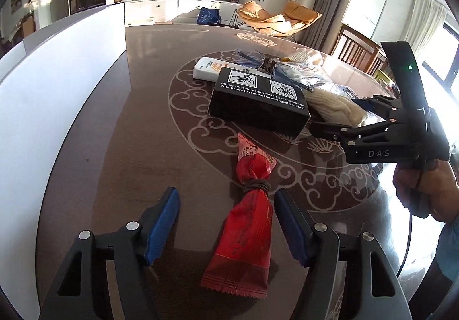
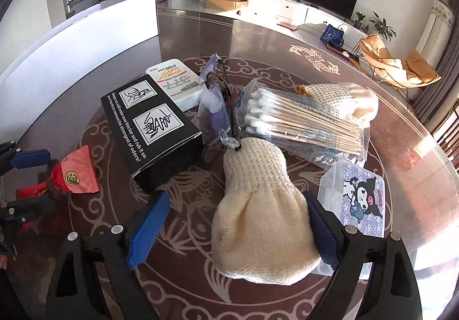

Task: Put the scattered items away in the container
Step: 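Grasp the cream knit glove with the right tool and lift it, then lower the left tool onto the red snack bag and close it while the right tool holds the glove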

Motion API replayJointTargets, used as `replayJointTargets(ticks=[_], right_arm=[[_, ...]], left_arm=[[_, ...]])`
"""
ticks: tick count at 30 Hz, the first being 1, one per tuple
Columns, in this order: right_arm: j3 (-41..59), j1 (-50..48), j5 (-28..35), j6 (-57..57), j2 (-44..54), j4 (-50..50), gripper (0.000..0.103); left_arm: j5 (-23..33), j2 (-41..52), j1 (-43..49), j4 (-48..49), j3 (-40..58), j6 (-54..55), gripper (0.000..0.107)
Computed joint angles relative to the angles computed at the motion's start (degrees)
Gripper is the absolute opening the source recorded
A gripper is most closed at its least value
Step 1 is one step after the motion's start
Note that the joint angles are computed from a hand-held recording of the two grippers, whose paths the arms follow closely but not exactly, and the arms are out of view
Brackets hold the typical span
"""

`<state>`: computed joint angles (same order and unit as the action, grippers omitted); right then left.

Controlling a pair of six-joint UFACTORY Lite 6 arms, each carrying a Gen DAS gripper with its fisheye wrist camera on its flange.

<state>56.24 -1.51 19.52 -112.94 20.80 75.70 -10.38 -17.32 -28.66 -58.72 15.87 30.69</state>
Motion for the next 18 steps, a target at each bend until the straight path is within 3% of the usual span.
replayJointTargets(ticks=[1,5,8,10,12,14,18], right_arm=[[-1.68,-1.41,0.99,-0.69,-1.03,0.46,0.053],[-12.67,-10.57,8.34,-7.62,-8.98,0.81,0.051],[-19.69,-20.41,15.29,-9.37,-14.64,-4.64,0.051],[-25.13,-24.94,15.8,-15.3,-19.09,-2.95,0.054],[-28.8,-27.36,15.11,-22.27,-21.81,1.14,0.062],[-29.12,-27.54,14.44,-22.3,-22.39,1.91,0.071],[-26.19,-26.18,12.39,-15.91,-19.64,1.06,0.088]], left_arm=[[-0.26,0.41,-0.32,-0.1,0.21,0.01,0.067],[-1.66,1.91,-3.35,-8.6,1.32,8.58,0.067],[-3.99,3.03,-6.66,-16.44,1.96,15.5,0.067],[-6.14,5.17,-8.66,-22.33,3.54,20.83,0.068],[-6.4,7.81,-9.45,-24.33,5.5,23.94,0.078],[-6.33,11.54,-10.4,-30.06,8.45,30.98,0.103],[-5.9,13.8,-10.06,-29.53,9.81,31.32,0.103]])
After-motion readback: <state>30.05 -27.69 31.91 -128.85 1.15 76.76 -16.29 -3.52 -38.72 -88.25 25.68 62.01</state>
